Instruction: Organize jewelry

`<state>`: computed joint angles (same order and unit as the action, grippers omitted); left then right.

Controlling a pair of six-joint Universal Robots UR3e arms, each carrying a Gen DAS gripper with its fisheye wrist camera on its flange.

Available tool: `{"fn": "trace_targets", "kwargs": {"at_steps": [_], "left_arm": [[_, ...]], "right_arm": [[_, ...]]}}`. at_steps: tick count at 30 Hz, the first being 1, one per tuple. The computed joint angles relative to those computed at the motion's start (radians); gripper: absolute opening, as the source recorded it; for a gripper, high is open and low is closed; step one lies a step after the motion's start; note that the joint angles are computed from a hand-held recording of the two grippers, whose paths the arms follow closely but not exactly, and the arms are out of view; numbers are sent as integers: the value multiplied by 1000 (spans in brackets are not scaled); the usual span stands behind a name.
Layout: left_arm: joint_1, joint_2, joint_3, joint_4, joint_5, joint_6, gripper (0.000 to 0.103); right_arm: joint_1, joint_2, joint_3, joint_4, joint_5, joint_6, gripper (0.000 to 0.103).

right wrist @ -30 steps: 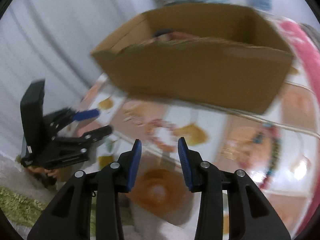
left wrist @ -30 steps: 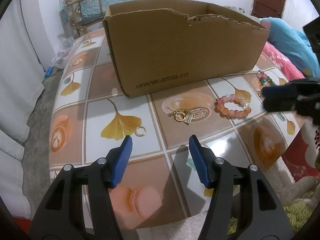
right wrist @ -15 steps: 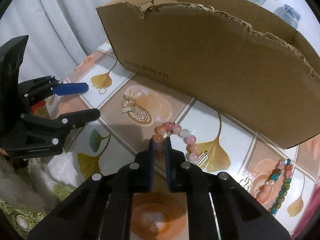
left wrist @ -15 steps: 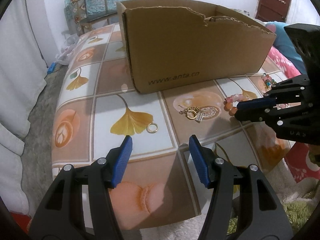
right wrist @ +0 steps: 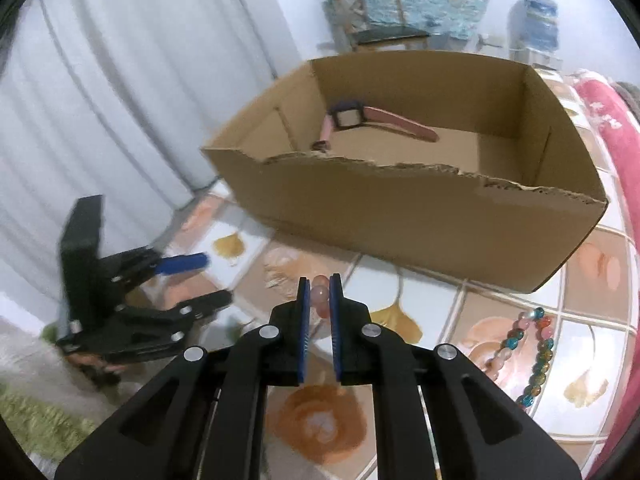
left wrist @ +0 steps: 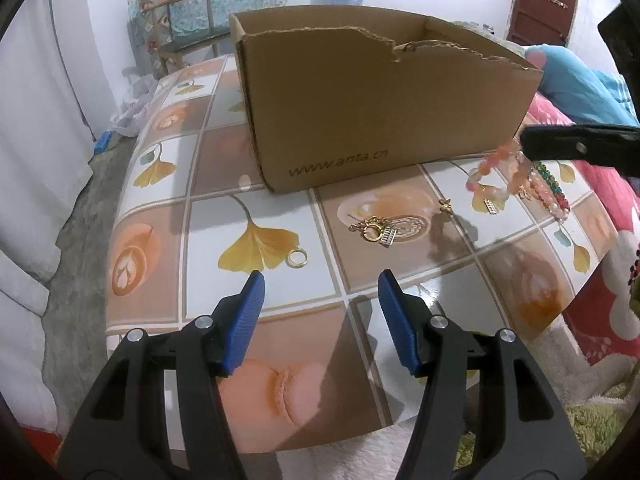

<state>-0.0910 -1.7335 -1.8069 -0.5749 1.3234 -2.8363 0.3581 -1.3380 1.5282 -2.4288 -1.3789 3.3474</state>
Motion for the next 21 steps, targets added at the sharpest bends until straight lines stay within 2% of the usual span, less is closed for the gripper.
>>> {"fn": "trace_targets", "kwargs": {"at_steps": [3, 7, 12, 18, 21], "left_arm": [[1, 4, -2, -4, -1, -1, 57], [-4, 6, -3, -3, 3, 0, 57], [-15, 7, -2, -5, 12, 3, 57], [-23, 3, 6, -10, 20, 2, 57], [-29, 0, 14, -18, 25, 1, 57]], "right_arm": [[48, 15, -25, 99, -29, -74, 10], [75, 7, 25, 114, -36, -81, 10], [71, -26, 91, 123, -103, -55, 10], [-5, -155, 224, 99, -87, 10, 10], [-27, -205, 261, 137, -114, 20, 10]]}}
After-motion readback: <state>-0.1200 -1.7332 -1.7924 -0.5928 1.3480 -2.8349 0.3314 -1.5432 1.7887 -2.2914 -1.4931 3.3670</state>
